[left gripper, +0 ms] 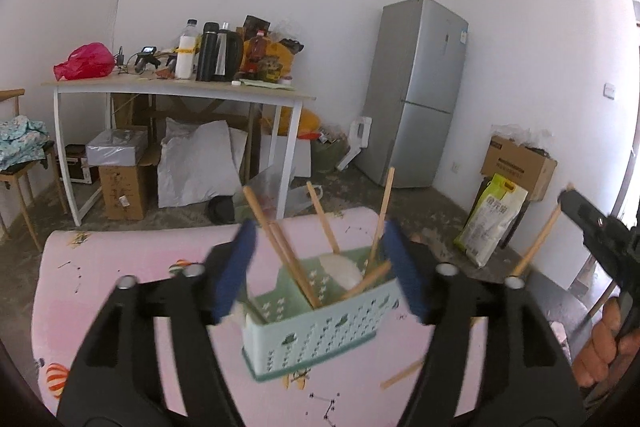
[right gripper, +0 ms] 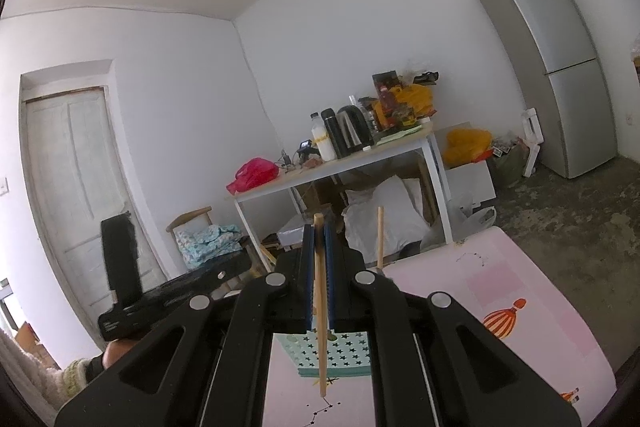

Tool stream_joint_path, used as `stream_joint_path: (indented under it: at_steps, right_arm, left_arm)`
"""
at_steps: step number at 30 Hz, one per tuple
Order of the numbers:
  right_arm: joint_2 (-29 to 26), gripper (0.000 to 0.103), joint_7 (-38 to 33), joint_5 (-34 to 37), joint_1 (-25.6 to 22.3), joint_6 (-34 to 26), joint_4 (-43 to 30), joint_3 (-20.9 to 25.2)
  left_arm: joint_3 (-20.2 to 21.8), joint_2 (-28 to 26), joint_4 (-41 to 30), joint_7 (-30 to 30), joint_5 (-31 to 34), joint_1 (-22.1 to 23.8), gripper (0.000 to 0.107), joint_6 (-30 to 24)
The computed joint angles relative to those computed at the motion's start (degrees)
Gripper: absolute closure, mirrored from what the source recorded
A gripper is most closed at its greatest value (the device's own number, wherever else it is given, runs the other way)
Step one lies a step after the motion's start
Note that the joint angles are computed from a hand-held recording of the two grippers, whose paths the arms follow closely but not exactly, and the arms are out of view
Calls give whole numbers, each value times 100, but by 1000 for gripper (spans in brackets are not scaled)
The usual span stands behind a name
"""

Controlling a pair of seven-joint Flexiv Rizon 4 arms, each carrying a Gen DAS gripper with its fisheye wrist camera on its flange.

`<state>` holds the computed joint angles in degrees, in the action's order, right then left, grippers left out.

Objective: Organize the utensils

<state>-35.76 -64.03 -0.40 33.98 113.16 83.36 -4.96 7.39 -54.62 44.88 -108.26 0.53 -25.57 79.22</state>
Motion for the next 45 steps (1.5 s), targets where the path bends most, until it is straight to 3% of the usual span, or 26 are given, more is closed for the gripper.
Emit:
stream_joint_path:
  at_steps: [4,13,16,20,26,30,36,39,43,45]
  right_arm:
    - [9,98,-72,9,53,-74,-122,-163]
    - [-442,98,-56,-605,-356,-430,-1387,-68]
    - [-763,98,58,-884,-524,-673,-2030,49]
    - [-1117,98,235,-976,-436,-981,-2634,-248]
    - [-1627,98,499,-1369,-588,-1566,-3364,-89]
    - [-1830,98,714,-1537,-530,-1862,-3491,-245]
    - [-1834,97,386,-1880,-728,-2493,-3332,428]
    - [-1689,96,405,-1897,-681,-2588,-3073,330]
    - [-1388,65,698,-1895,-502,-2280,-2565,-109]
    - [-1239,60,904,-1883,-358,-1999,-2291,-438]
  left_arm:
    - [281,391,535,-289,147,-175,22,-172]
    - [1143,928,1008,-1694,1027,-669,16,-1447]
    - [1163,1004,1041,-2003,1280,-690,15,-1830]
    - [1089,1059,975,-2290,1590,-670,14,-2359]
    - [821,1096,840,-2593,1998,-536,14,-2937]
    - [624,1097,721,-2781,2242,-433,14,-3306]
    - [434,1126,643,-3004,2506,-345,14,-3583]
    - [399,1138,631,-3088,2598,-337,14,-3660]
    - [344,1142,607,-3140,2645,-314,14,-3717]
    - [328,1130,572,-3138,2662,-307,14,-3749]
